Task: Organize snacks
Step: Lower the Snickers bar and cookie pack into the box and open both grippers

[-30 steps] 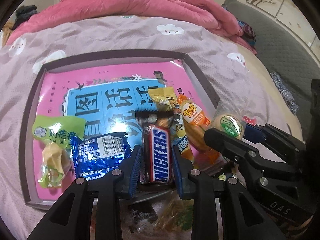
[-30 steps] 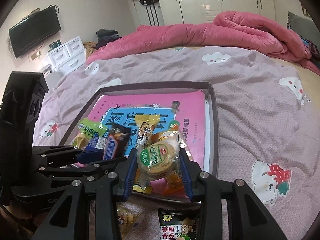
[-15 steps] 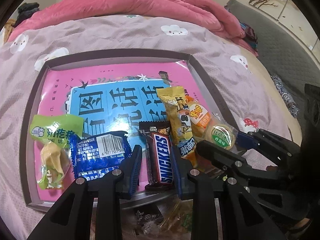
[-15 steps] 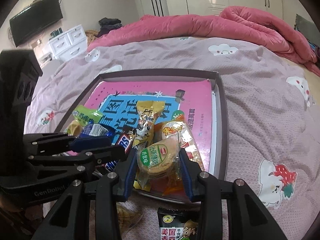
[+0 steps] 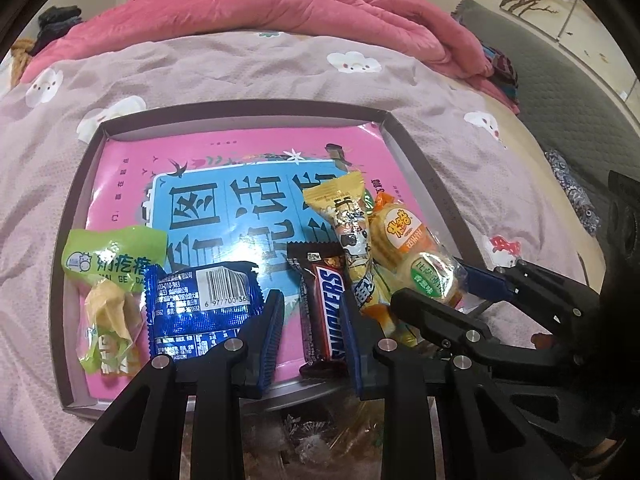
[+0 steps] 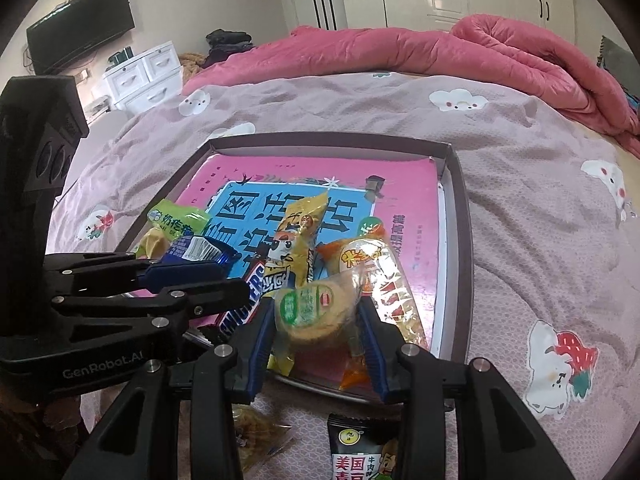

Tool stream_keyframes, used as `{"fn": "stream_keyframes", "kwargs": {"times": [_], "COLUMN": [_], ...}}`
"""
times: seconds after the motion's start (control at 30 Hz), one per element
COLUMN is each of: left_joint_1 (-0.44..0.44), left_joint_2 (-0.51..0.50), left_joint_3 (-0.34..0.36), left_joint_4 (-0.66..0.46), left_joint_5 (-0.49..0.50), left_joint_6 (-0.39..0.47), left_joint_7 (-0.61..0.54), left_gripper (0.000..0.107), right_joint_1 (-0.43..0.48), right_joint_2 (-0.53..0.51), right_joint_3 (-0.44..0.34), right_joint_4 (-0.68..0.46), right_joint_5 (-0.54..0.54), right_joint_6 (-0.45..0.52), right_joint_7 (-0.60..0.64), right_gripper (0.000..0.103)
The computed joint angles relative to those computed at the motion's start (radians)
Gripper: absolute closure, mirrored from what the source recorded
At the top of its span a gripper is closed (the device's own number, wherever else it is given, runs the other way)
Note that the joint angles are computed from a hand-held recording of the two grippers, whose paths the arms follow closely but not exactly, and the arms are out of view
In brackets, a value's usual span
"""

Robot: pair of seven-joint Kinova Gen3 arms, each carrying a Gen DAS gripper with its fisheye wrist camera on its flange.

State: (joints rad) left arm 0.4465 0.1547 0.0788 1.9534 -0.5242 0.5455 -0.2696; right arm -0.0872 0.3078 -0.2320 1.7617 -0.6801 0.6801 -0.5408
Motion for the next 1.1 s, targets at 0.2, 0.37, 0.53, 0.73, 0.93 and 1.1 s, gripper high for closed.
{"fn": "stream_keyframes", "kwargs": {"times": [0.2,0.37,0.53,0.73,0.93,1.1], "left_joint_1": [-0.002,0.001,-0.001,-0.005,-0.009,-0.007], "left_joint_2": [-0.002,0.001,0.001,-0.003,-0.006,-0.008], "left_joint_3": [0.003,0.005,0.006,0.007,0.009,0.009], "left_joint_4": [-0.001,-0.008,-0.009,-0.008,-0.008,-0.010], "left_joint_5": [0.006,0.008,0.019,0.038,0.055,0.058], "left_joint_6": [0.002,0.005,-0.003,-0.012,-0.016,-0.014], "left_joint_7": [-0.006,-0.011,-0.024,-0.038,-0.052,-0.056], "left_gripper": [0.080,0.080,0.080,0.080,0.079,0.077], "right_joint_1": [0.011,0.015,0.025,0.029,0.035,0.038], "right_joint_2": [0.001,-0.001,-0.004,-0.003,-0.008,-0.010], "right_joint_3": [0.002,0.005,0.009,0.017,0.017,0.021], "right_joint_4": [-0.005,-0.006,-0.007,-0.012,-0.008,-0.007], "right_joint_5": [-0.012,-0.019,-0.037,-0.041,-0.052,-0.057], "right_joint_6": [0.015,0.022,0.031,0.036,0.032,0.029], "right_joint_7": [0.000,0.006,0.016,0.012,0.018,0.015], "right_gripper": [0.061,0.061,0.061,0.061,0.061,0.061]}}
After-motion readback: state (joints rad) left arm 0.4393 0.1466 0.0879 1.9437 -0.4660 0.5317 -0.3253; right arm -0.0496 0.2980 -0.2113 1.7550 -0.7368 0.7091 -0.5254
